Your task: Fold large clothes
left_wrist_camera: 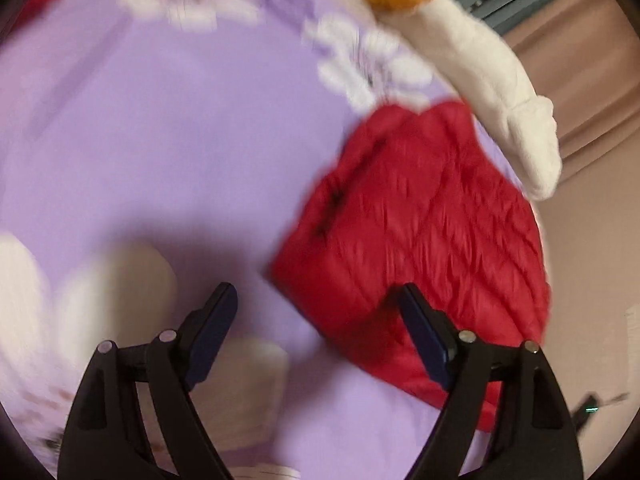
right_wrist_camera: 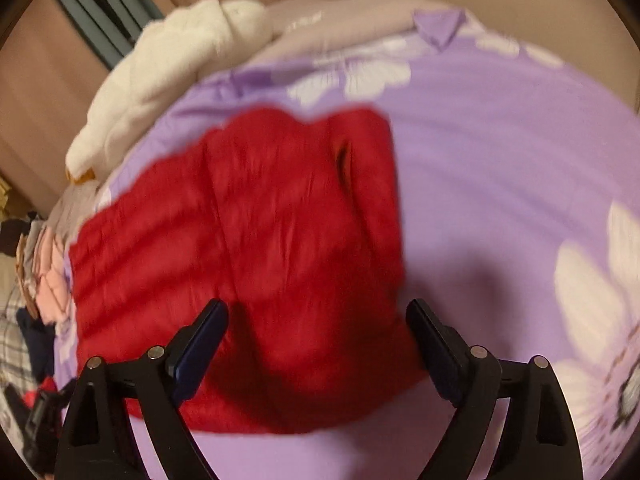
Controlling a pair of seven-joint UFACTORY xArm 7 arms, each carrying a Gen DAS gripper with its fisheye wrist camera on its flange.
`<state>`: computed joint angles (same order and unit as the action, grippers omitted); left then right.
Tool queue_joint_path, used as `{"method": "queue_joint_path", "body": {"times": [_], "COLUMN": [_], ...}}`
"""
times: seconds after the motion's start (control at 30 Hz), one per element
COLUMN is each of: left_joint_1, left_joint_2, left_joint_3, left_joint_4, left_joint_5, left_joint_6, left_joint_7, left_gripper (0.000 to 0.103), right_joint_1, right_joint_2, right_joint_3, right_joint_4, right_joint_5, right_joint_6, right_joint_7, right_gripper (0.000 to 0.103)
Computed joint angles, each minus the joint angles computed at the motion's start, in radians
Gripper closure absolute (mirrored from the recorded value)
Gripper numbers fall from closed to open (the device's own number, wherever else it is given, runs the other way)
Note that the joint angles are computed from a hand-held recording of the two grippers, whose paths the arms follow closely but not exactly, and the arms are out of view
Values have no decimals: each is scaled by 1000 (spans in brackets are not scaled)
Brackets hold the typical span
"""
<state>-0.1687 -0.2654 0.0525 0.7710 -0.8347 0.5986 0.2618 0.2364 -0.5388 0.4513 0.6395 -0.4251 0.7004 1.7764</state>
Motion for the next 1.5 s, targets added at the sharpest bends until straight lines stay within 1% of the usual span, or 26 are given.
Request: {"method": "queue_joint_path", "body": {"times": [0.03,0.07,0.1,0.13,0.23,0.3,0.33,0.37,0.43,0.53,0.63,0.67,0.73,0.77,0.8,0.83,0.9,0.93,1.0,1.1,1.13,1.2,1.3,1.33,1.4,1.5], "left_joint_1": [18,27,-5,-55,-90,-97,-88,-91,-130,-176,-175,-173,-161,-151,-149,-146,-149,-141,-101,8,38,61,42,34,13,-50], "left_joint_2": [-3,-16,-12,5,36,62,71,80,88,89,90,86,79,82,81,80,81,80,66,29,17,-17,-96,-138,-231,-403], "left_joint_3": [-26,-59,-68,-46,-79,-105,-129,-139,-107,-56,-54,-58,-79,-93,-97,-98,-87,-90,-121,-212,-237,-253,-229,-222,-208,-157], "left_joint_4": [-10,-31,-47,-43,-36,-26,-31,-37,-44,-42,-43,-52,-74,-76,-84,-87,-89,-92,-106,-127,-132,-145,-193,-221,-282,-385], "left_joint_5": [-30,-76,-96,-73,-18,71,146,185,159,74,59,67,116,158,185,212,247,273,367,573,634,707,755,773,798,793], "left_joint_6": [-14,-69,-148,-185,-271,-311,-348,-384,-421,-425,-432,-445,-479,-494,-505,-510,-511,-512,-511,-485,-477,-454,-444,-445,-434,-380], "left_joint_7": [9,36,35,12,-10,-47,-100,-133,-116,-53,-44,-48,-85,-122,-147,-172,-204,-230,-312,-489,-535,-594,-629,-629,-625,-591], "left_gripper": [21,22,24,25,26,26,26,27,29,36,41,43,45,47,49,50,54,56,63,72,74,79,81,81,81,81], "right_joint_1": [-6,-13,-22,-29,-26,-22,-20,-9,-3,0,-17,-12,2,9,15,21,38,56,71,108,120,142,159,165,168,172], "right_joint_2": [19,31,44,50,30,3,2,4,21,38,98,128,185,187,181,178,171,160,171,207,209,185,98,71,32,-17], "right_joint_3": [16,31,46,55,58,72,79,80,86,87,116,115,111,109,100,88,56,44,30,21,20,11,2,0,19,70], "right_joint_4": [8,14,18,13,-17,-38,-37,-30,-6,7,48,70,116,113,102,93,77,66,80,150,161,156,99,84,73,77], "right_joint_5": [-5,-20,-40,-61,-86,-90,-93,-88,-96,-120,-185,-204,-240,-271,-304,-322,-354,-353,-351,-323,-321,-315,-288,-269,-236,-188], "right_joint_6": [11,21,31,18,-14,-16,-8,17,66,90,138,165,219,210,183,168,126,116,128,226,248,253,212,206,230,305], "right_joint_7": [14,31,56,93,185,250,263,256,251,284,350,338,308,325,351,374,397,397,376,269,256,252,266,243,208,178], "right_gripper": [13,13,13,13,13,13,13,13,13,13,3,3,13,29,41,46,66,69,75,83,84,86,86,86,86,86]}}
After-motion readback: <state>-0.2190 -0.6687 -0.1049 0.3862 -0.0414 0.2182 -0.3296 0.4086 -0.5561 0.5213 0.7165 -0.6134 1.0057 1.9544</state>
